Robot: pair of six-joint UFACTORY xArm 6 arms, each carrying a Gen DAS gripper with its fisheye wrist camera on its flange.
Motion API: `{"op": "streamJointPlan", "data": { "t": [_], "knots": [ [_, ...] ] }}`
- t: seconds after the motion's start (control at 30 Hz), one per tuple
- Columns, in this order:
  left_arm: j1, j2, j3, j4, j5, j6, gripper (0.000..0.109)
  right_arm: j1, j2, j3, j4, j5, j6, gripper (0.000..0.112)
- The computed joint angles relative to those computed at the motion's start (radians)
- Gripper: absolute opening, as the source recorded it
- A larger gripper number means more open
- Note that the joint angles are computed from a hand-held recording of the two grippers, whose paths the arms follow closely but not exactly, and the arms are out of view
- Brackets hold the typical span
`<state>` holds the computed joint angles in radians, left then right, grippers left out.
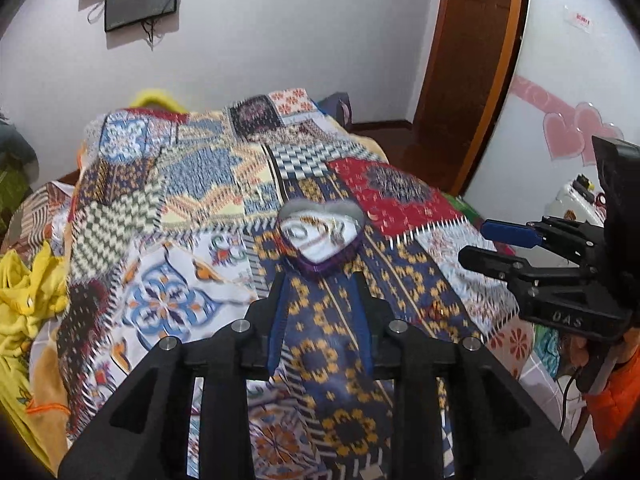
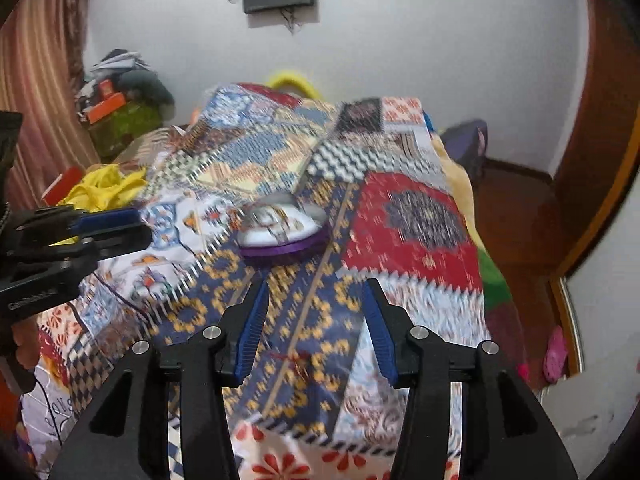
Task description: Organize jewelry
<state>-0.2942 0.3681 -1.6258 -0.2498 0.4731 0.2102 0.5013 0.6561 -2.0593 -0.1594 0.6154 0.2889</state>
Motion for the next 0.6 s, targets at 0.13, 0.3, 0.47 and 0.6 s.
{"op": "streamJointPlan", "data": {
  "t": [0.13, 0.3, 0.47, 0.6],
  "knots": [
    [-0.003, 0.002, 0.025, -0.011, 0.027, 0.002, 0.030, -0.007, -0.058, 0.126, 0.017, -0.028, 0.023, 0.045],
    [-0.008, 0.012, 0.045, -0.026, 0.058, 0.007, 0.030, -0.005, -0.082, 0.209, 0.054, -0.041, 0.022, 0.045],
    [-0.013, 0.023, 0.064, -0.058, 0.074, 0.018, 0.030, -0.001, -0.085, 0.238, 0.088, -0.046, -0.006, 0.045],
    [-0.018, 0.045, 0.046, -0.062, 0.095, 0.025, 0.030, 0.001, -0.074, 0.232, 0.097, -0.050, -0.028, 0.045]
  ]
}}
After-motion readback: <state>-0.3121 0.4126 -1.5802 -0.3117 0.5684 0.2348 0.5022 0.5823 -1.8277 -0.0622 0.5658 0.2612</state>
